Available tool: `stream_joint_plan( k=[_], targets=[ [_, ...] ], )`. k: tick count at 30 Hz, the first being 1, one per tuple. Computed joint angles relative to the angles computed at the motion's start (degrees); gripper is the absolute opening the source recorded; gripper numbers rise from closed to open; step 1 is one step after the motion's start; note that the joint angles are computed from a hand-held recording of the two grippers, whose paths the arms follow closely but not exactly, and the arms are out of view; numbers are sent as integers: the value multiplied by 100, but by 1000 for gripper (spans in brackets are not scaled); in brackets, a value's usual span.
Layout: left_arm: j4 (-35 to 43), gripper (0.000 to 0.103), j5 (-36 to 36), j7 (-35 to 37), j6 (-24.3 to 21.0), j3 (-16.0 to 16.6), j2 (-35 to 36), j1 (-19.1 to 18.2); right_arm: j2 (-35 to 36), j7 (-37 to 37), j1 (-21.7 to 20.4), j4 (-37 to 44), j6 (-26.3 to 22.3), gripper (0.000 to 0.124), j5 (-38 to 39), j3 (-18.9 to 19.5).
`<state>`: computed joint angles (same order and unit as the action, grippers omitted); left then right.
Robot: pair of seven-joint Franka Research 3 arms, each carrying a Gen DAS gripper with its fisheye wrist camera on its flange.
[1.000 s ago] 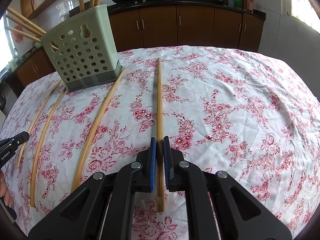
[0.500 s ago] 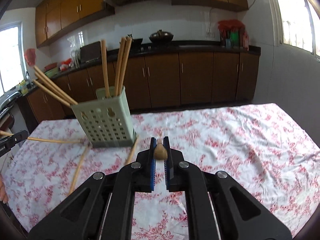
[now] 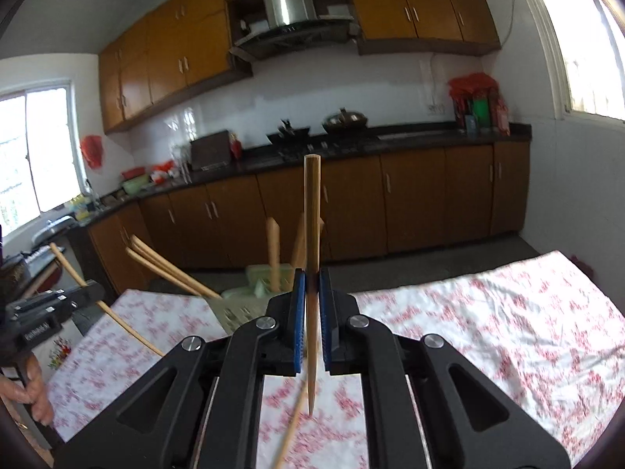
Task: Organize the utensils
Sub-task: 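Lift the left tool's chopstick over the green holder while the right tool carries its own, then open the left tool to drop its chopstick into the holder while the right tool releases its own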
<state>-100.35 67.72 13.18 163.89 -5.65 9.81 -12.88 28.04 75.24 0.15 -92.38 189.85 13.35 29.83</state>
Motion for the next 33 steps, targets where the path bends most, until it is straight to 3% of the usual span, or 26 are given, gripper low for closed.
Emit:
stream_joint_plan(
  k=[2,6,11,14,18,21,24,26,30,33],
  targets=[
    [240,8,307,-202,-3,34,65,-70,98,-62,-239,116,193,8,-181,413],
    [1007,8,999,-839,-196,131,362,-250,426,113,-254,651,495,8,-655,727],
    [2031,8,1893,-1727,-624,338,879,-520,943,245,525,1650,894,8,-865,108],
    [2573,8,1863,-1841,-750,440,1322,-572,1382,296,1090,2386,893,8,-774,-487],
    [2868,8,1473,-1743,-568,625,1750,-604,1917,453,1661,3185,581,8,-546,-1235],
    [2841,8,1201,-1612,-414,746,1889,-630,2117,476,1811,3486,124,8,-385,-1477],
    [2793,8,908,-1426,-279,833,1943,-649,2077,384,1862,3437,-160,9,-212,-1592],
    [2695,8,904,-1531,-180,940,1885,-693,1923,211,1707,3185,-157,10,-178,-1356],
    [2416,18,1281,-1978,-83,1083,1618,-779,1531,-25,1451,2584,130,41,-120,-1059],
    [2091,23,1783,-2449,-132,1042,1310,-785,1163,-26,1180,1948,432,41,-228,-821]
  ],
)
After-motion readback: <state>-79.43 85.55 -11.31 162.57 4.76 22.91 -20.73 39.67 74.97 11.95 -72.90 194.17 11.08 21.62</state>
